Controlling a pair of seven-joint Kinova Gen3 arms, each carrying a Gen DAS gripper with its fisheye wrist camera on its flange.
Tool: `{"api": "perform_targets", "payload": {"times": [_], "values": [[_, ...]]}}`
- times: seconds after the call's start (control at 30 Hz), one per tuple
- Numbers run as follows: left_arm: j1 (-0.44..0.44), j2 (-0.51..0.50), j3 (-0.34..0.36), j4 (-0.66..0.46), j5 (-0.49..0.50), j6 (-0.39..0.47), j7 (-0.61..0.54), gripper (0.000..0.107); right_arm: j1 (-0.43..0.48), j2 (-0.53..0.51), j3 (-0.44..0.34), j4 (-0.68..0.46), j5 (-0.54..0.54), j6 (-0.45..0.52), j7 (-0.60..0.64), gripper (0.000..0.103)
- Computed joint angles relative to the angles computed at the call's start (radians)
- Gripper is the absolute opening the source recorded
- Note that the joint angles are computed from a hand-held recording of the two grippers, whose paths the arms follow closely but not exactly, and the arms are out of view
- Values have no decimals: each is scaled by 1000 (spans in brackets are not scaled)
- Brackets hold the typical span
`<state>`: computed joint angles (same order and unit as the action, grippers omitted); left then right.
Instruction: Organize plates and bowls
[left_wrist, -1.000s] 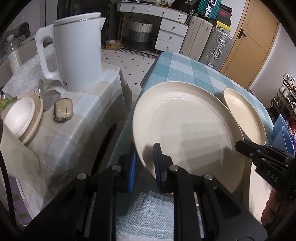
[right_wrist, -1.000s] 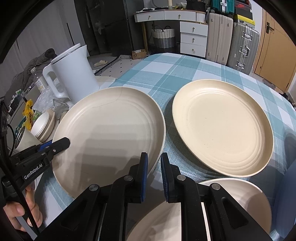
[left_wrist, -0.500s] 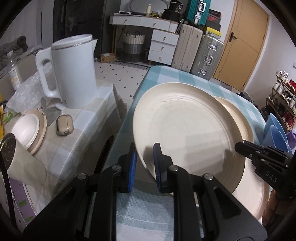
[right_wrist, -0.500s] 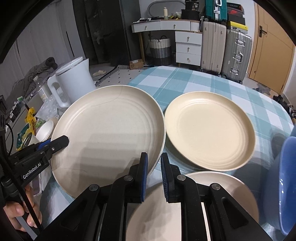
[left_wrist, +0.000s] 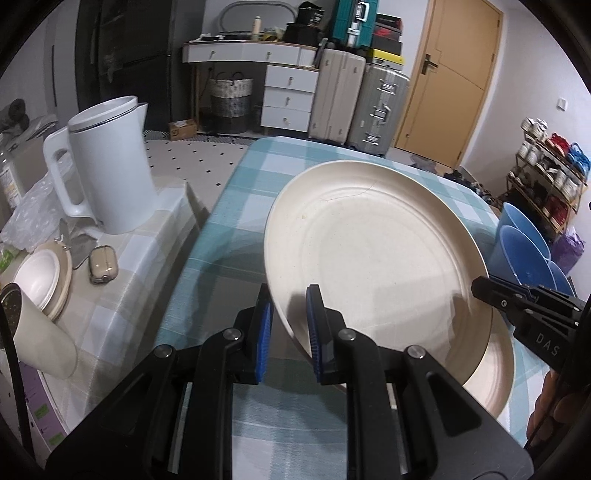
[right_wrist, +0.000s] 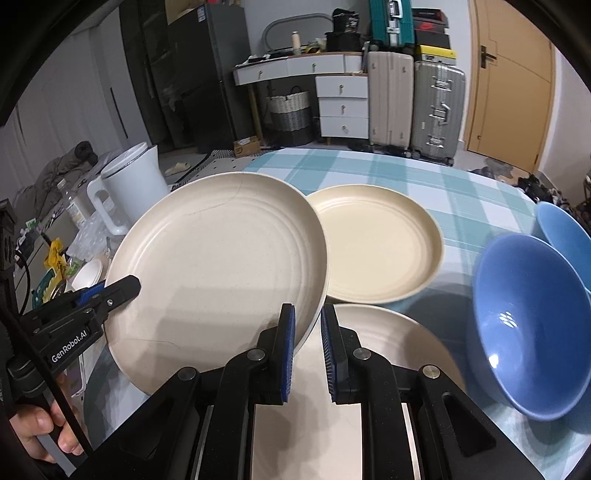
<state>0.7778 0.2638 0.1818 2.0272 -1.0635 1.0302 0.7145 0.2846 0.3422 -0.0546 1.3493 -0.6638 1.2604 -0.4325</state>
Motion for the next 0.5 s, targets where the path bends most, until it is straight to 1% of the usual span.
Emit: {"api": "perform_targets", "payload": {"times": [0.2, 0.4, 0.5], "values": [[28, 28, 7, -63, 1, 14, -48, 15, 45, -6, 19, -6, -11, 17, 8, 15], [51, 44, -1, -108, 9, 4, -92, 15, 85, -13, 36, -7, -18, 32, 17, 15], [68, 59, -4, -137, 14, 13, -119, 15, 104, -15, 44, -5, -23, 37, 21, 15]]}}
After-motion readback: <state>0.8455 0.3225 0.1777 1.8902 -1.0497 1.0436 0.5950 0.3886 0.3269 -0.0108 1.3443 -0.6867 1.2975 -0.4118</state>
